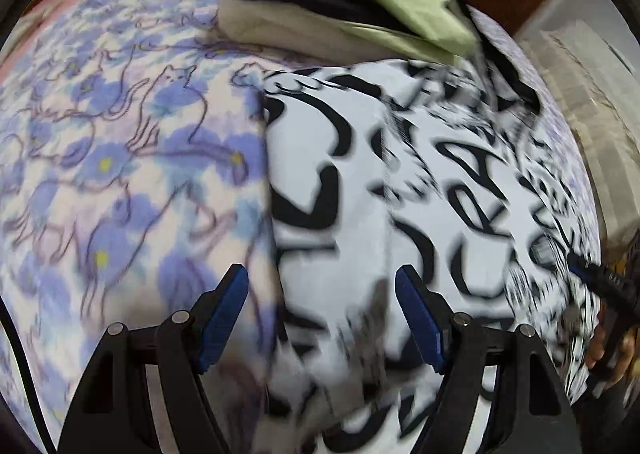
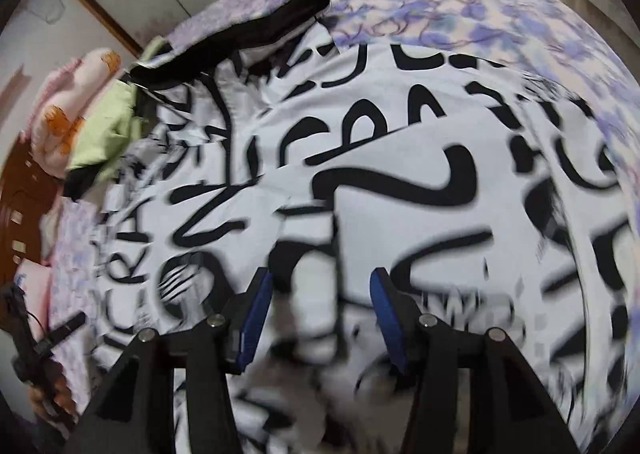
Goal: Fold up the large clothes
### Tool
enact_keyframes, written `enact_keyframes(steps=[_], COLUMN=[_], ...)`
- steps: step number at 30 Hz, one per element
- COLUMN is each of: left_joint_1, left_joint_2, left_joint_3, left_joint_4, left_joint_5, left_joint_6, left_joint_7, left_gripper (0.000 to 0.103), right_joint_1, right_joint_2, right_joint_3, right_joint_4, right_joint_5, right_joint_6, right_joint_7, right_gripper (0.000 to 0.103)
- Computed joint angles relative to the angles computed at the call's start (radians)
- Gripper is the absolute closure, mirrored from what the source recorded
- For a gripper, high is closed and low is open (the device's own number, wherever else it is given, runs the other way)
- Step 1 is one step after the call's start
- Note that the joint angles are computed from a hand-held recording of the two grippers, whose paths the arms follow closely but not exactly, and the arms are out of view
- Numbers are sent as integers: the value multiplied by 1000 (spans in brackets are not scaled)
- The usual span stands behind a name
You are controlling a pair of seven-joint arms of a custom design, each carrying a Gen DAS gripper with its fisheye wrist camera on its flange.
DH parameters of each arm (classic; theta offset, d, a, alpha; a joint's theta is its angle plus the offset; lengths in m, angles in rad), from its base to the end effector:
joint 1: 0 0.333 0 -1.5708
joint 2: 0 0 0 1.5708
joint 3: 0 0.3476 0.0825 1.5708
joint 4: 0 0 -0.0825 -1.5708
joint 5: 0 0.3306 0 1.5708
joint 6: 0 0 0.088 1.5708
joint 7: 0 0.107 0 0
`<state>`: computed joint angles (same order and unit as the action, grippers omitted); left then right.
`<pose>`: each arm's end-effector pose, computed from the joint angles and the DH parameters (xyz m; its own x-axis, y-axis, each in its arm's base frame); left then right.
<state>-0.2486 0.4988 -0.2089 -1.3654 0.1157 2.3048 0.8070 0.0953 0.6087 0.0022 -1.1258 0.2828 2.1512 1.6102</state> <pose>0.6470 -0.2747 0.5283 0.2309 -0.9278 0.2931 -0.8894 -0.3234 -0.3230 0.7256 0.0820 0.5379 0.0115 -0.9565 -0.2914 -0.9226 0.1022 -0.3719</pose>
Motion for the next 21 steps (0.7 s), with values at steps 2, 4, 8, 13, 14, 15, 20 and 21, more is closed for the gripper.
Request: enact_keyframes(steps=[2, 4, 8, 13, 14, 15, 20, 21], left_joint_1=[13, 30, 40, 2, -10, -24, -91, -95], left_joint_2=[49, 95, 183, 215, 209, 192, 226, 242], left_joint_3=[3, -2, 6, 53, 66, 81, 135, 138], left_joint_4=[62, 111, 227, 315, 313, 291, 340, 361], left_joint_5=[-17, -40, -68, -10, 13, 47, 200, 214], left_joint_6=[-25, -25, -48, -72, -65, -40, -81, -102], left_joint_7=[6, 18, 0, -64, -83, -100, -147, -147], left_gripper=[28, 28, 28, 94, 96, 97, 98, 98], right_joint_1=[-20, -43, -61, 0, 15, 21, 103, 114], right_joint_2=[66, 106, 164, 162, 125, 94, 28, 51], right_joint_3=[17, 42, 83, 46, 35, 33, -58, -69], right_joint_4=[92, 143, 231, 253, 193, 141, -42, -21], right_joint_5=[29, 74, 138, 45, 31, 30, -75, -111], right_joint_6=[-39, -51, -102, -82, -19, 42, 258, 225], right_joint_7=[0, -8, -44, -111, -127, -141, -65, -39], right_gripper=[52, 52, 49, 80, 82, 85, 85, 84])
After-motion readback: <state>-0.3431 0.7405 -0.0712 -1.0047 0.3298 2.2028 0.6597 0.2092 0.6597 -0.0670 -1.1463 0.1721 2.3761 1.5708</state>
